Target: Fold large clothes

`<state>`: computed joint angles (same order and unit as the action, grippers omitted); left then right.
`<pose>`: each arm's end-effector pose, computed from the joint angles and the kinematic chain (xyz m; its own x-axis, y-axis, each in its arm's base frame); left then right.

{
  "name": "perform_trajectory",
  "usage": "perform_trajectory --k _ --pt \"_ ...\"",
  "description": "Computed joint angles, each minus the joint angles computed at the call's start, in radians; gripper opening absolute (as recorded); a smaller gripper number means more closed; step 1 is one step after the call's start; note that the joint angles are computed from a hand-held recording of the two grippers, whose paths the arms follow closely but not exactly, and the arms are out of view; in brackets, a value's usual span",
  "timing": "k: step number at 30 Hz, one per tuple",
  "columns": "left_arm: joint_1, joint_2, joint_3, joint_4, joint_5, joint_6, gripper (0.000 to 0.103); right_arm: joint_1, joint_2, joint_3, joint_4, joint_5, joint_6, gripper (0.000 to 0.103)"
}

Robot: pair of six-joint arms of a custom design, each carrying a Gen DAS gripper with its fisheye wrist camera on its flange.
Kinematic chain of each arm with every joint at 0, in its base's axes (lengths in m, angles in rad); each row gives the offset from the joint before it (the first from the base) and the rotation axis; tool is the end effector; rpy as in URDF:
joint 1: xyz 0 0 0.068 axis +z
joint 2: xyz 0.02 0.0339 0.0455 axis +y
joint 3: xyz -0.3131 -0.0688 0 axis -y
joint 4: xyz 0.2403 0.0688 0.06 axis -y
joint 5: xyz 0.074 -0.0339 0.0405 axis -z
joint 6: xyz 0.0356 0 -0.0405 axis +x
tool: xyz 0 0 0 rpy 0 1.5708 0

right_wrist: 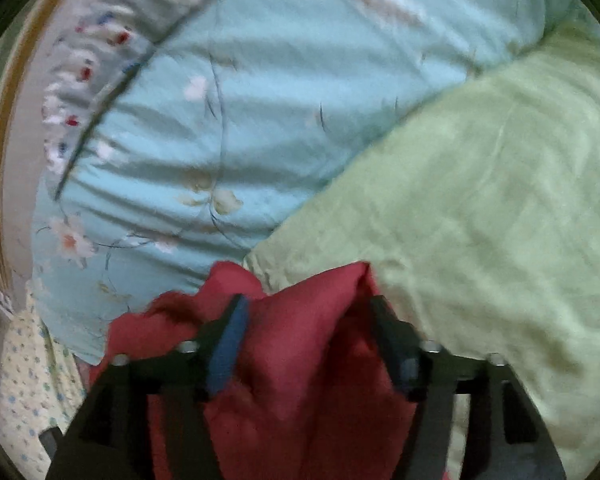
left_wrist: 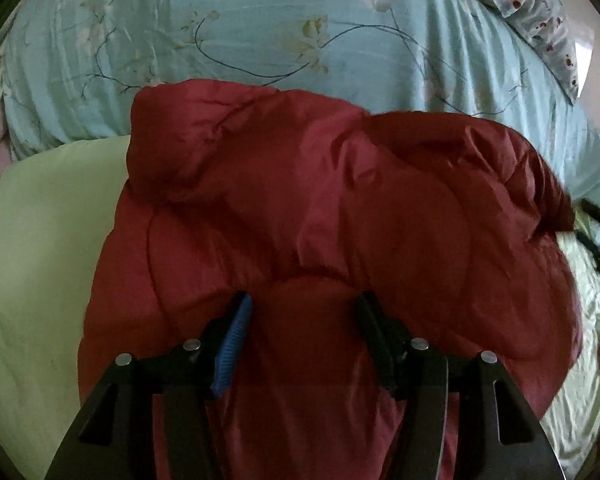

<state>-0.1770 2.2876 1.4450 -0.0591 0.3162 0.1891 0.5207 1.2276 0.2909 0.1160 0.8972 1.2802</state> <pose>0.4876 -0.0985 0.1255 -0.6912 0.3051 -0.6551 0.4960 0.8596 -0.1230 0.1621 0.0609 0.1799 -0.0363 0.6681 -0.7432 0.6516 0.5797 0.4893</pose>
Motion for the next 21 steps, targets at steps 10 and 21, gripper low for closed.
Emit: perform_trajectory --k 10,21 --pt "-0.009 0.026 0.071 -0.049 -0.034 -0.014 0.057 -0.022 0.416 0.377 -0.194 -0.251 -0.443 0.066" --pt "0.001 0.166 0.289 -0.150 -0.050 -0.064 0.057 -0.234 0.504 0.308 -0.003 -0.353 -0.480 0.076"
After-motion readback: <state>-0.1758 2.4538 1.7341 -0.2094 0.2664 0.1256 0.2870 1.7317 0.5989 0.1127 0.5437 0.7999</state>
